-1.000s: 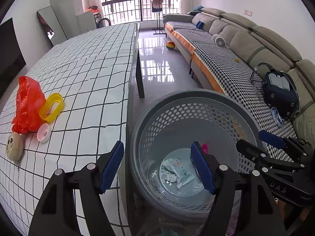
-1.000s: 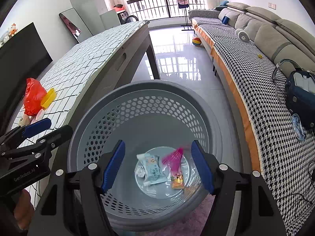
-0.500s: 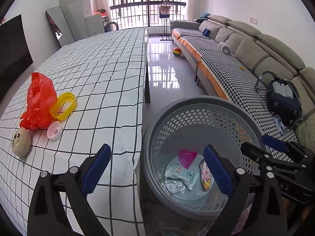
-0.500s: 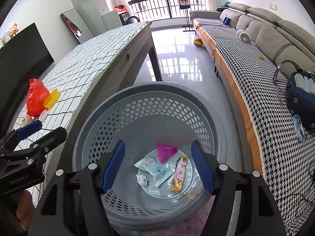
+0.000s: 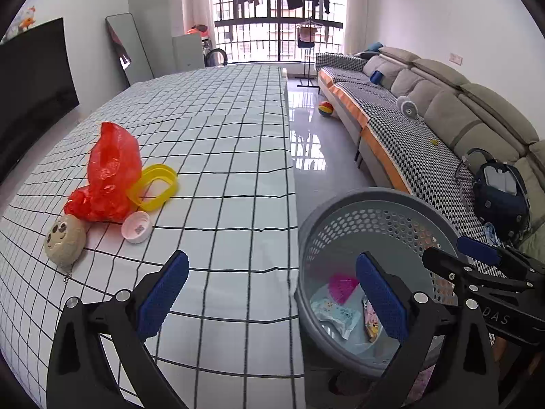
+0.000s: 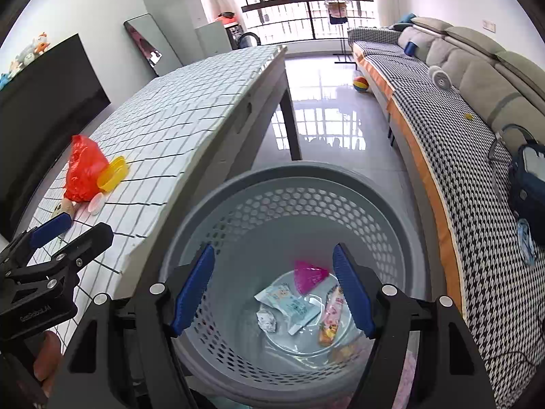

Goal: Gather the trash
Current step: 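Move both grippers back toward the red bag, yellow ring and white cap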

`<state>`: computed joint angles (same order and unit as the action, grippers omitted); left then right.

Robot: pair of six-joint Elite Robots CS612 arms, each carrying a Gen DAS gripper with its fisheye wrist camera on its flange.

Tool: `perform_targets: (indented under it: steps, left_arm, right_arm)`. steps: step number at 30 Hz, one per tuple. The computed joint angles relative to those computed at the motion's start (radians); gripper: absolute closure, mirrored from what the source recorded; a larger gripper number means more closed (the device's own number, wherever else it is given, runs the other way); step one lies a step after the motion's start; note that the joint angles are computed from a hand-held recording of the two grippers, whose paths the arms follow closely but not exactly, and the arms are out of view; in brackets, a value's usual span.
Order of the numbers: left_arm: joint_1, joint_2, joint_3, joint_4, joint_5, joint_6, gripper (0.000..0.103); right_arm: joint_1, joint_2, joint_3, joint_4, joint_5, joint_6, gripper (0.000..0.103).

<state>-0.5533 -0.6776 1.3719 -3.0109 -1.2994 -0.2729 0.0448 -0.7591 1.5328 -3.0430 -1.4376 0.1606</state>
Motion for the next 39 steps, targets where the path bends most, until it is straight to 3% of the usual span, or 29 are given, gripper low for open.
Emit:
perform_targets:
  steps: [12,22,29,39]
  left_arm:
    - [0.057,-0.047,0.086,-0.041,0.076,-0.107,0.006]
    - [0.121,-0.087,0.165,-0.029,0.165,-0.214,0.006]
    - [0.154,-0.097,0.193,-0.027,0.178,-0.264,0.006]
    - [0.181,-0.092,0.194,-0.019,0.168,-0.284,0.006]
  right_arm:
    - [0.064,0.033,-0.117,0.048,0.043,-0.08,0.034]
    - [0.134,0.097,-0.261,0.173,0.103,-0.169,0.034]
    - [0.171,0.132,-0.34,0.252,0.104,-0.217,0.034]
    - [0.195,0.182,-0.447,0.366,0.073,-0.256,0.034]
